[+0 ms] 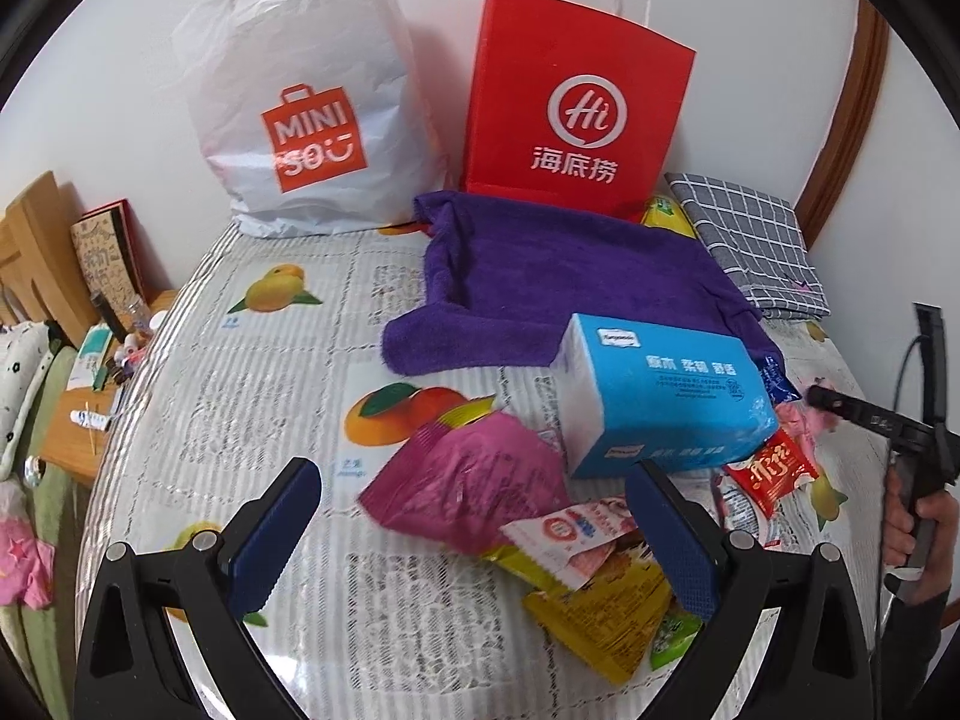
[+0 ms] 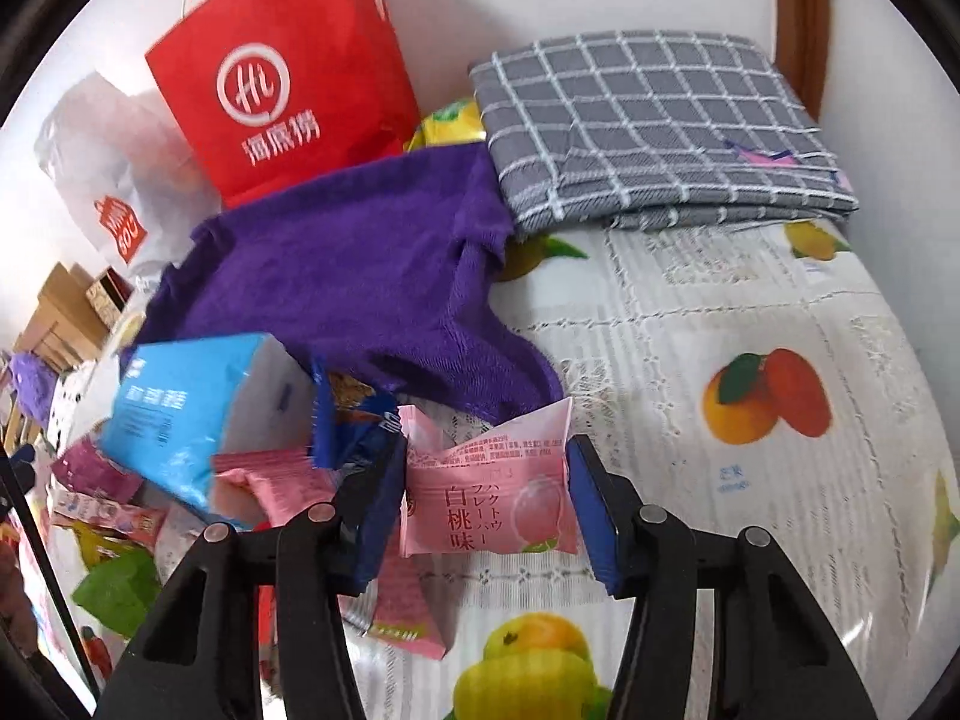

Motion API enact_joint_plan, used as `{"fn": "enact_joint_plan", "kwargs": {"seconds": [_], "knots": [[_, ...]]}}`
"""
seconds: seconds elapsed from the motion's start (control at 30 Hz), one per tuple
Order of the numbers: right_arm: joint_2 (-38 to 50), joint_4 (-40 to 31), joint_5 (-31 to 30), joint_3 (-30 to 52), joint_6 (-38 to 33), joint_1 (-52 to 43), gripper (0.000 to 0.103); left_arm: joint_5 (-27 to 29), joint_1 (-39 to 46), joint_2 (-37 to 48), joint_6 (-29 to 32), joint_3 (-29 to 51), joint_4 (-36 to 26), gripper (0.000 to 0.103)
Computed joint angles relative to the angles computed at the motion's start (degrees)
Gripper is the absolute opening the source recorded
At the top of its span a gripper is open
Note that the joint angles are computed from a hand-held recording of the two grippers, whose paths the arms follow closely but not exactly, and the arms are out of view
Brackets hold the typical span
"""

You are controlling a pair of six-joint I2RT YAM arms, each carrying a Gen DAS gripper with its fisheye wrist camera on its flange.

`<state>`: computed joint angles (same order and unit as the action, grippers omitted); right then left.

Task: Organize snacks
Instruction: 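Grasp the pink peach pastry with the right tool while the left tool grasps the magenta bag, then lift and carry both held snacks over the purple towel with both tools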

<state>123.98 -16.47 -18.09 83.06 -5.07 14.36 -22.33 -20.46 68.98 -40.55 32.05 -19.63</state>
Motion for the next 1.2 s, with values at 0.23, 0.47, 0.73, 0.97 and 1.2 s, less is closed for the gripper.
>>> {"fn": "enact_joint_plan", "kwargs": {"seconds": [0.23,0.47,0.73,0.97,1.2], "knots": [[-9.6,4.7,0.2,-11.4,0.8,-1.3,0.053,1.1,0.4,-3.0,-0.9,-3.1,-0.5,0.102],[-16.9,9.5,-0.2,-23.7,0.0,-1.5,0.054,1.7,1.6,-1.3,0.2,-4.0,2.7,0.102],[-16.6,13.7,1.4,-31.2,-0.7,-0.2,0.054,7.4,6.6,8.9,4.6,0.3,8.2,0.102],[-16.4,18.4,3.1,-34.5,-1.0,1.1,0.064,9.8,8.6,19.3,5.0,5.0,10.6,0.102],[-15.7,19.6,3.9,-34.6,-1.3,1.7,0.069,16.1,11.3,21.3,4.8,3.5,15.5,0.072]]}}
